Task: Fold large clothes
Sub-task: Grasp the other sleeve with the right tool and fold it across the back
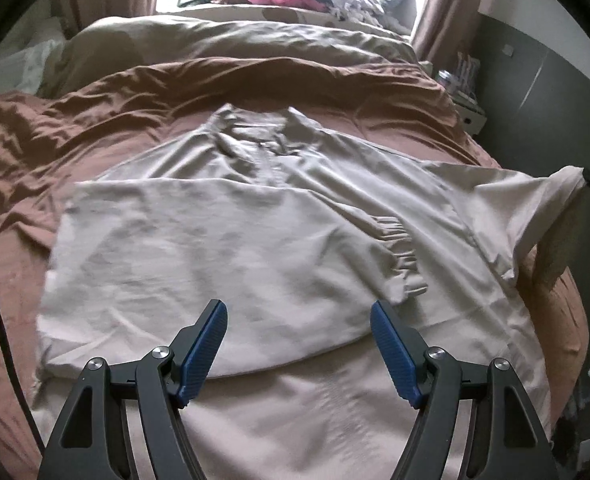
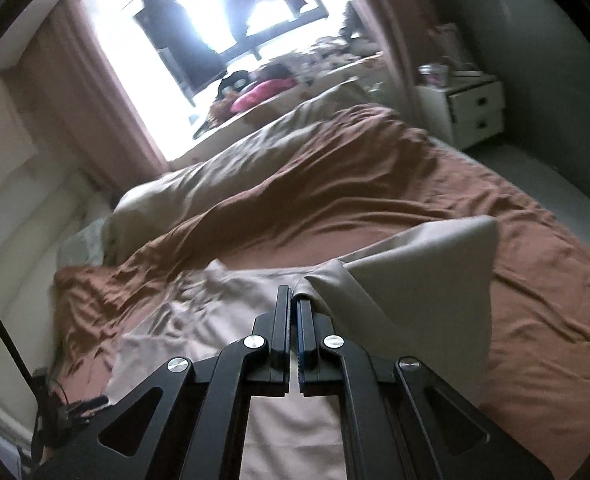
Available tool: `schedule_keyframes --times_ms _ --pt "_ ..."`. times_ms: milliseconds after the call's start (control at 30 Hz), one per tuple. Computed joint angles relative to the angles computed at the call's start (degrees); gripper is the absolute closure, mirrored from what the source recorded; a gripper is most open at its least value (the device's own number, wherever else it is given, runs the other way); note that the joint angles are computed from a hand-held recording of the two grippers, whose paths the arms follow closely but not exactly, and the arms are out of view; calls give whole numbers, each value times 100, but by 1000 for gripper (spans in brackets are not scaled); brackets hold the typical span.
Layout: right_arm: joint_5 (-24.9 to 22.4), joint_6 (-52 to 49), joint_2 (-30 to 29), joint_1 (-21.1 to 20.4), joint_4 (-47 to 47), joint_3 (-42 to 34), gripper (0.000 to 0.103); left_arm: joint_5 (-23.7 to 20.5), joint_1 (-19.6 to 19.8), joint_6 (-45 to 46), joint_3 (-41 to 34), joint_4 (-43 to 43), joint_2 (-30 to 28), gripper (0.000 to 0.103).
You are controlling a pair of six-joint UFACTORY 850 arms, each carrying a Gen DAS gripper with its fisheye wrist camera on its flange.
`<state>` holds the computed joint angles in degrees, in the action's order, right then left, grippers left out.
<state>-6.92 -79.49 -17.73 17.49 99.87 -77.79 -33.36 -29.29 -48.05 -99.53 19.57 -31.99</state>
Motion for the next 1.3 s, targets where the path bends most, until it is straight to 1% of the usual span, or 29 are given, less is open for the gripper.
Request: schedule_keyframes --times_ms 200,267,300,433,533,633,733,800,867,900,933,1000,1033,1067,1200,1300 --pt "-230 2209 -493 186 -2436 -508 103 242 178 -275 737 176 519 28" --pt "-353 2644 -706 231 -2860 -661 103 331 239 -328 983 182 680 28" --pt "-445 3001 -867 251 -3193 -860 103 357 262 -348 1070 182 734 28" --pt "-718 3590 -1304 355 -3677 -1314 103 481 375 -340 1441 96 962 28" --pt "-1032 3533 -1613 368 -3500 -1527 103 569 421 -355 1676 79 1111 28" --pt "-1295 4165 -1975 450 -4107 -1849 103 607 452 -330 1800 31 1187 28" --pt "-1693 4780 -2289 429 -4793 -2164 103 632 462 -298 1872 0 1240 28" --pt "-1893 5291 -2439 430 -5358 -2375 103 643 461 -276 1900 -12 1263 28" --pt "-2061 5611 -2522 403 -5670 -2514 103 621 457 -284 1891 6 1254 28" --pt "-2065 5719 -2488 415 -5785 -2502 102 614 451 -284 1894 16 1256 28" --pt "-2082 5768 -2450 398 -5874 -2491 99 614 444 -281 1895 13 1256 28" --pt "-2159 5466 -2325 333 -5616 -2379 75 634 431 -230 1887 -47 1249 28" --pt "-2211 5159 -2245 284 -5337 -2291 38 634 420 -209 1875 -64 1241 28" --pt "-2214 4827 -2137 249 -5040 -2139 13 628 403 -194 1851 -73 1224 28" --pt "-2169 4180 -1626 -31 -4346 -1542 12 654 342 -98 1739 -163 1151 28" --pt "-1775 4198 -1181 -283 -4125 -975 12 684 274 -86 1692 -146 1129 28"
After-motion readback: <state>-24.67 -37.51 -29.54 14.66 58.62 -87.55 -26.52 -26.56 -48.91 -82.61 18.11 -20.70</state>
